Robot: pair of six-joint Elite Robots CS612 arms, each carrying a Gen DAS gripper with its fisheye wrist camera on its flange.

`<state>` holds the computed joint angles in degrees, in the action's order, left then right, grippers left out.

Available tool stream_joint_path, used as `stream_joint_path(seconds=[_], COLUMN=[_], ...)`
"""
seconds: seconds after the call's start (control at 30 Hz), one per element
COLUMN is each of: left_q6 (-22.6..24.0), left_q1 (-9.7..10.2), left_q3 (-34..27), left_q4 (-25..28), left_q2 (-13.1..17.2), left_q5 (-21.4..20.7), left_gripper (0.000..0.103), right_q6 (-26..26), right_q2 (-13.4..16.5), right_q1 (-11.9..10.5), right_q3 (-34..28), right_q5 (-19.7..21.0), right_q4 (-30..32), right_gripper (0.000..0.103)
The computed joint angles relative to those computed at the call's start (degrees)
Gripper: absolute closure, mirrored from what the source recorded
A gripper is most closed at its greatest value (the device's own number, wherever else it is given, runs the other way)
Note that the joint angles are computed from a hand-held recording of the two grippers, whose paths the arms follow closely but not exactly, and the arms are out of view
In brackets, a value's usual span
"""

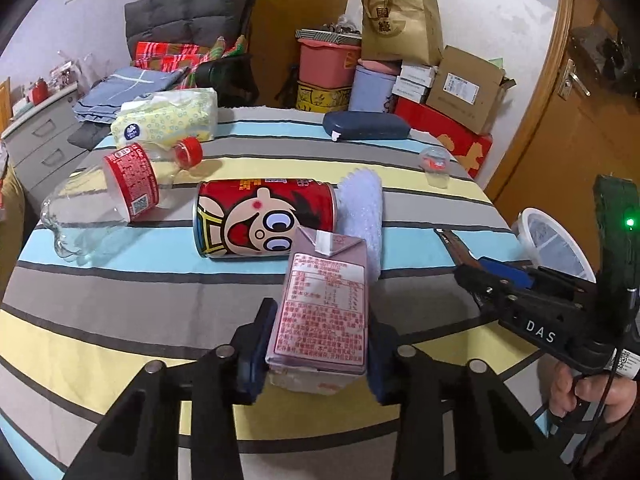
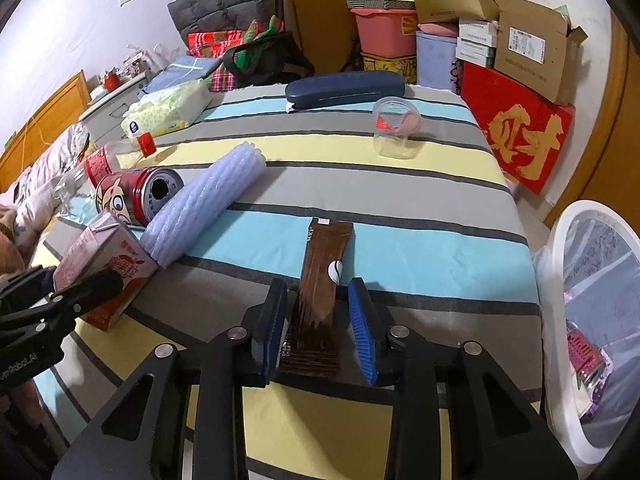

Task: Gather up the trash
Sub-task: 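Grasp the brown snack wrapper with the right tool while the left grasps the pink milk carton, then carry both items over the wastebasket and open both tools to drop them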

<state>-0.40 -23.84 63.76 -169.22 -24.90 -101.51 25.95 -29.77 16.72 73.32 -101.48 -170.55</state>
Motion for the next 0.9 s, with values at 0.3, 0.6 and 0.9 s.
stream_joint_path(seconds=[0.3, 0.6, 0.9], left_q6=[-1.39, -2.63, -1.89], left_q1=[-0.12, -0.41, -1.3], left_q3=[0.83, 2.81, 5.71], left_q4=[-1.65, -4.02, -7.75], left_q2=[-0.34, -1.33, -2.98], left_q5=[-0.16, -0.88, -2.0], left_gripper=[0.064, 0.064, 0.064], right_q6=[1.22, 0.96, 1.88], right_q2=[-0.15, -0.85, -2.25], right_q1=[-0.19, -0.11, -0.09], right_q3=[0.69, 2.77, 5.56], right_q5=[0.43, 0.29, -0.48], right_q4=[-1.37, -5.29, -8.99], right_gripper=[0.083, 0.084, 0.084])
